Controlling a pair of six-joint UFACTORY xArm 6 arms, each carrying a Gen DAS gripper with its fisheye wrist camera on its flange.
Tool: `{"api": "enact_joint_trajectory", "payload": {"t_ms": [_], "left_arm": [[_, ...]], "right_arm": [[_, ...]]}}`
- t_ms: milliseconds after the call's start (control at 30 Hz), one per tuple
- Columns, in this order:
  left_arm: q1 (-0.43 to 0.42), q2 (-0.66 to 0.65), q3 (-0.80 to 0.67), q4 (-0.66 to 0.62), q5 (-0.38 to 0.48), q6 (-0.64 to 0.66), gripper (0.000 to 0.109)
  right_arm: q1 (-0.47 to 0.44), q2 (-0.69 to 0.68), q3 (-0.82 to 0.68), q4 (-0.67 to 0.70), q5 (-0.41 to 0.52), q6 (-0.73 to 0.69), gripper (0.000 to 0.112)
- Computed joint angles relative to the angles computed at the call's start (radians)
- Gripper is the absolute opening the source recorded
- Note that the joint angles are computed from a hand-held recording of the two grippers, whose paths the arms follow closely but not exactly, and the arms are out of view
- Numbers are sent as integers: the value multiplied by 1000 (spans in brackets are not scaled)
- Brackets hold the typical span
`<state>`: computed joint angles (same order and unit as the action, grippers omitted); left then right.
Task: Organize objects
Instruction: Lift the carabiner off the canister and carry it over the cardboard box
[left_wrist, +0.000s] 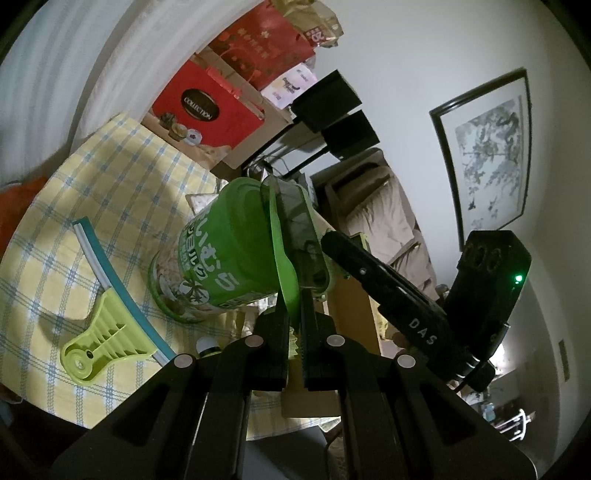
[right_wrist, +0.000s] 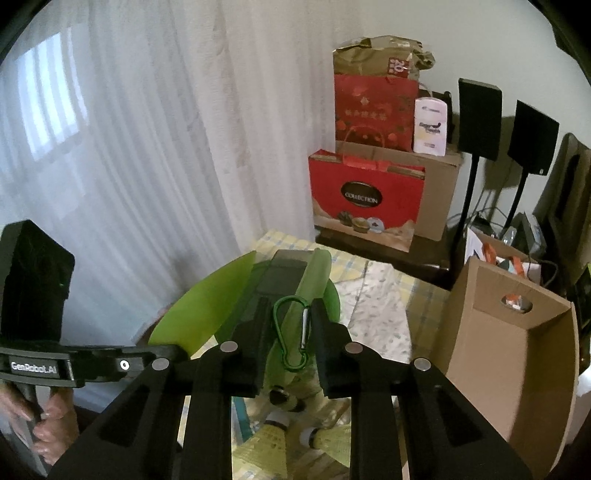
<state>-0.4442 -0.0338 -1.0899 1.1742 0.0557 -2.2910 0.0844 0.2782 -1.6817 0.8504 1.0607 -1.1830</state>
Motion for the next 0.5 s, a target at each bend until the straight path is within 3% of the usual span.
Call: {"api": "enact_joint_trajectory", "payload": {"t_ms": [500], "left_arm": [[-55,-7,-40,-123,78,166,4]], "right_arm": [[-46,-53,30,-4,-31,14,21]]}}
